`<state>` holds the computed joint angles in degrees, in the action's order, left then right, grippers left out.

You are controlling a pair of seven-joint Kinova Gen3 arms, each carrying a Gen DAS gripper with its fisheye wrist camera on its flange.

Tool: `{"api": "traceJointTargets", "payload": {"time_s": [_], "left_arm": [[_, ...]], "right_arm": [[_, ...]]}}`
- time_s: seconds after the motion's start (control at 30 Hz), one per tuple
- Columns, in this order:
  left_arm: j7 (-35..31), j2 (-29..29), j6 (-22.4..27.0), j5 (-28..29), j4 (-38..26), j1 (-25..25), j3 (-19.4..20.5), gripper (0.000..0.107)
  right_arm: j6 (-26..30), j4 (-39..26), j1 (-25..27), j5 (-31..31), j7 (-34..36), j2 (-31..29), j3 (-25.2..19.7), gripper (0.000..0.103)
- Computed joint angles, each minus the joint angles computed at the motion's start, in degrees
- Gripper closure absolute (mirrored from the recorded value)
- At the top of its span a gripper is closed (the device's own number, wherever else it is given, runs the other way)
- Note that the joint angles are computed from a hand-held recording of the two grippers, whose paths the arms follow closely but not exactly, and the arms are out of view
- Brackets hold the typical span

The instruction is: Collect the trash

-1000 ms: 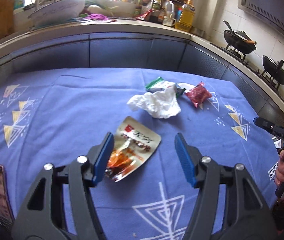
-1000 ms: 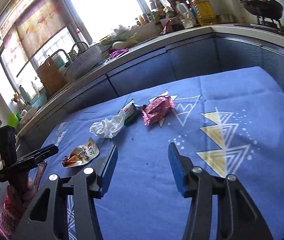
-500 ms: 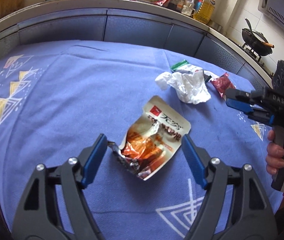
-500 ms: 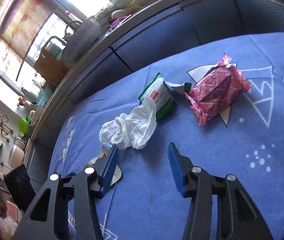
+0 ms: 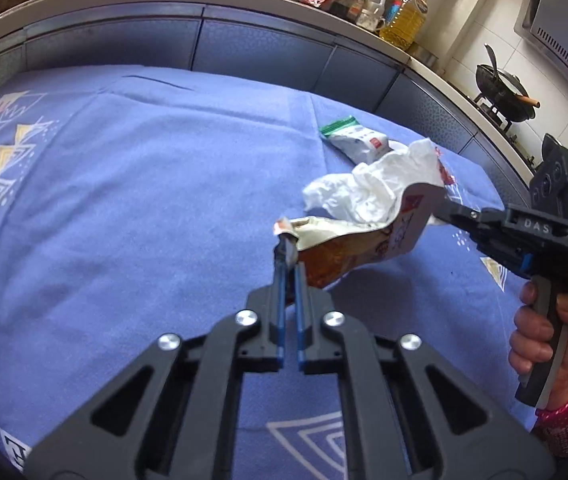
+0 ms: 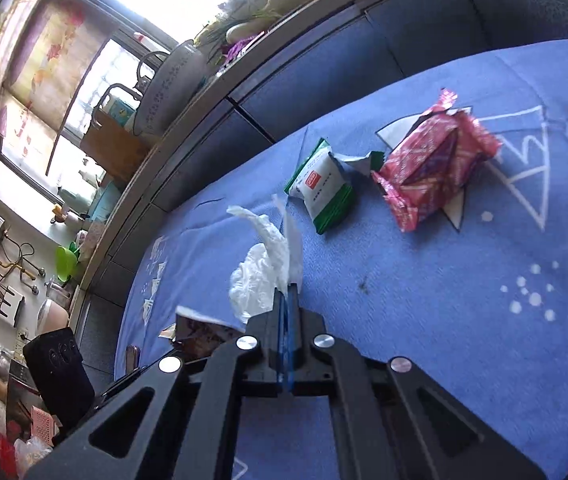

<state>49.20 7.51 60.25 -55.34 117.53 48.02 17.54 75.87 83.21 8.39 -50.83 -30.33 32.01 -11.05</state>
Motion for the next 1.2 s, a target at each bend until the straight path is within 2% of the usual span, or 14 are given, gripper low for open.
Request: {"api": "traceJointTargets", "payload": {"time_s": [0.1,0.13,0.2,0.23,0.27,0.37,0.47,0.63,0.77,0.93,1.0,1.1,1.13,1.2], "left_arm": [[-3.5,1.2,3.5,1.0,-3.0,-0.6,2.4,0.104],[-5.8,2.2,5.7,2.2,-4.9,0.2,2.2,0.099],[-10.4,4.1,10.3,4.7,-8.6,4.5,-1.3,0.075],[-11.8,4.6,12.7,5.1,-9.7,7.2,-3.4,0.059],[-12.9,5.1,15.0,5.3,-10.9,9.8,-5.3,0.052],[-16.3,5.4,19.7,4.9,-13.4,12.9,-6.7,0.037],[-23.1,5.5,20.9,4.8,-15.0,8.4,-3.9,0.028],[-34.8,5.7,12.7,6.5,-13.7,-3.5,0.8,0.027],[-41.6,7.0,7.0,10.6,-13.0,-3.7,-4.9,0.027],[-39.4,5.0,0.0,11.0,-9.3,-6.1,-7.1,0.027],[-38.8,5.5,-0.5,11.2,-9.5,-6.4,-7.0,0.028],[-38.5,7.4,2.4,10.6,-11.1,-4.1,-7.8,0.046],[-37.9,7.3,1.9,10.6,-11.1,-4.7,-6.7,0.065],[-36.6,8.3,3.7,10.6,-12.2,-3.5,-7.0,0.068]], "right_arm": [[0.5,2.5,4.5,-2.6,4.5,-1.5,0.5,0.102],[0.9,2.9,5.9,-3.2,5.5,-1.7,1.1,0.102],[1.6,3.4,7.8,-3.9,6.7,-1.6,2.1,0.102],[2.2,3.4,8.6,-4.0,6.9,-1.2,2.6,0.102],[2.7,3.3,9.3,-4.0,6.9,-0.9,3.0,0.102],[4.6,3.1,11.0,-4.0,6.7,0.2,3.6,0.102],[5.8,3.1,11.4,-3.8,6.6,0.7,3.6,0.102],[7.8,3.2,12.4,-4.8,7.4,0.0,3.5,0.102],[8.8,3.4,12.9,-5.2,8.2,-0.5,4.0,0.102],[8.8,3.8,12.6,-5.3,8.3,-0.5,4.5,0.102],[8.6,4.0,12.6,-5.2,8.6,-0.7,4.6,0.102],[8.3,4.5,12.4,-4.9,9.1,-0.9,4.6,0.102],[8.0,4.8,12.2,-4.8,9.2,-1.1,4.7,0.102],[7.0,5.4,11.8,-4.6,9.6,-1.5,4.8,0.102]]}}
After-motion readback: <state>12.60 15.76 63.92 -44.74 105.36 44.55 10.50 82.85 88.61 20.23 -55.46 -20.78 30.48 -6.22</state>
